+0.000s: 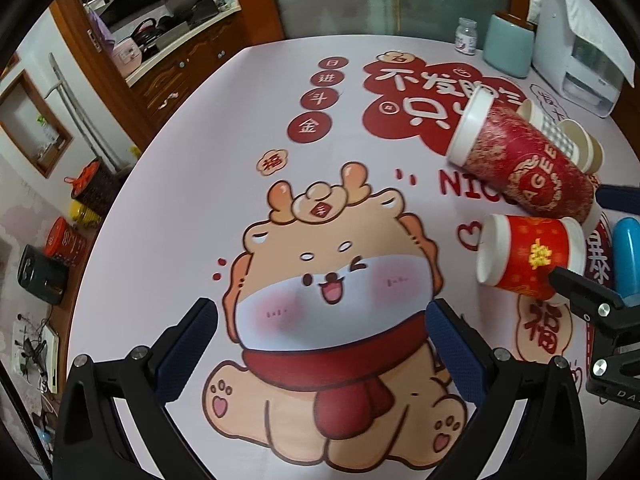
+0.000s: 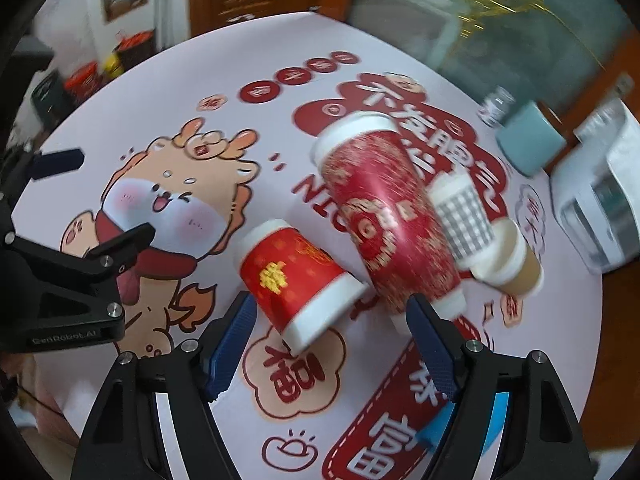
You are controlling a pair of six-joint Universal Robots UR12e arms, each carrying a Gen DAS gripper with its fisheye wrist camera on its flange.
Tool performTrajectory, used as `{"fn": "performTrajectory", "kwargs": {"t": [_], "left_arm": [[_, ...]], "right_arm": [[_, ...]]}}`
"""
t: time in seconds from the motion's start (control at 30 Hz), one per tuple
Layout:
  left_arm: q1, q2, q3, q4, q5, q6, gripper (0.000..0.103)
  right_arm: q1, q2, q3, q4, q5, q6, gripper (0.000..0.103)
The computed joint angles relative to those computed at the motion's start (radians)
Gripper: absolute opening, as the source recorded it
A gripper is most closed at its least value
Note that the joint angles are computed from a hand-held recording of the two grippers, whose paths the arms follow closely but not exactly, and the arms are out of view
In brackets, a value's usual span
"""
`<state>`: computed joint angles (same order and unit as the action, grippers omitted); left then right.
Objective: Flip cup upside down
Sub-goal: 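Move the right gripper to the small red cup and grasp it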
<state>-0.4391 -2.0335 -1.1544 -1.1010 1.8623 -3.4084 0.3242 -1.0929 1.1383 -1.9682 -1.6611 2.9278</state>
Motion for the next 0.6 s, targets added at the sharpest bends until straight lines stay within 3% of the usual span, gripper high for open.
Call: {"fn": "performTrajectory", "kwargs": {"t": [0.17,0.6], "left_arm": [[0.009,0.005,-0.009,-0.009,-0.004,-0.023,0.102],[0.023,0.02,-0.035,-0.023,-0.013,-0.055,0.102]], "right_arm": [[0.015,0.049,-0.065,0.064,-0.015,-0.134,0.079],[0.05,0.153,-0.175,0.214,-0.161,-0.276,0.077]]}}
